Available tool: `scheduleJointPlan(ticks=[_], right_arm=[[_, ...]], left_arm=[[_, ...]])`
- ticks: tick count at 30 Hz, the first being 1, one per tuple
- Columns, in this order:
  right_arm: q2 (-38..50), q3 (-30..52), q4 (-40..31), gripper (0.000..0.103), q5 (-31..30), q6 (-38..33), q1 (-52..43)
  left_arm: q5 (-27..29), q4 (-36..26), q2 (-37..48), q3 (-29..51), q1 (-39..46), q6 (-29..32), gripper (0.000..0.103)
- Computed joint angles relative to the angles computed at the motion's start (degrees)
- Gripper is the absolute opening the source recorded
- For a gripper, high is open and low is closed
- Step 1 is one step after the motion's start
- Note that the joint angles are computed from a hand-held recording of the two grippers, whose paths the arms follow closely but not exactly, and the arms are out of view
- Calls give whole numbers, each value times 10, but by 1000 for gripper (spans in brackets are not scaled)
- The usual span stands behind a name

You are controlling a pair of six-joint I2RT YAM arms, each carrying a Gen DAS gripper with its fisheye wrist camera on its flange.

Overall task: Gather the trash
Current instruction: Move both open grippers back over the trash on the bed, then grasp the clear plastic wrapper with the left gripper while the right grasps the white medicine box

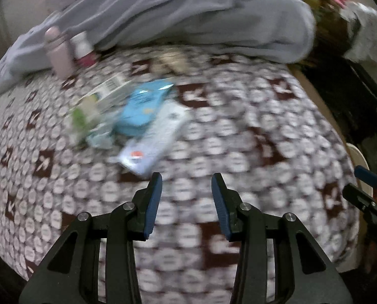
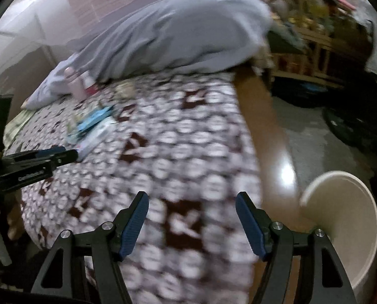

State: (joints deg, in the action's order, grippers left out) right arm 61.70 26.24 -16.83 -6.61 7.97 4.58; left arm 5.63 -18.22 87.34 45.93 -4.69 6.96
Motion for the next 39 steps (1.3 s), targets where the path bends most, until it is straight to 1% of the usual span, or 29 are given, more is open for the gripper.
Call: scheduleJointPlan(ticks=[2, 6, 9, 13, 15, 20, 25, 30, 31, 33, 34, 36, 39], right_arm=[[47, 24, 18, 69, 17, 15, 43], [140, 79, 50, 69, 27, 35, 98], [205, 123, 67, 69, 25, 47, 125], [293, 192, 74, 69, 8, 59, 154], [320, 217, 69, 69, 11, 58, 168], [379, 264, 73, 69, 7, 59, 188], [409, 292, 67, 69, -12, 54, 189], [424, 308, 61, 70, 0, 45, 198], [425, 308, 61, 70, -1, 46, 197], [424, 305, 65, 70, -4, 50, 194], [424, 304, 67, 70, -5, 52, 193], [425, 305, 70, 70, -7, 55, 191], [427, 309, 67, 70, -7, 57, 193]], left_arm=[[10, 4, 15, 8, 37, 14, 38], [19, 20, 54, 30, 102, 42, 38], [30, 31, 91, 54, 141, 57, 38], [40, 36, 146, 94, 172, 66, 38], [49, 32, 181, 125, 183, 67, 38], [84, 6, 260, 209, 189, 42, 38], [122, 0, 299, 250, 182, 30, 38], [151, -9, 337, 291, 178, 13, 38], [159, -7, 340, 294, 179, 12, 37], [180, -4, 345, 298, 185, 8, 17], [189, -14, 350, 307, 187, 9, 12], [196, -14, 345, 303, 192, 6, 7], [214, -22, 320, 281, 202, 25, 6]])
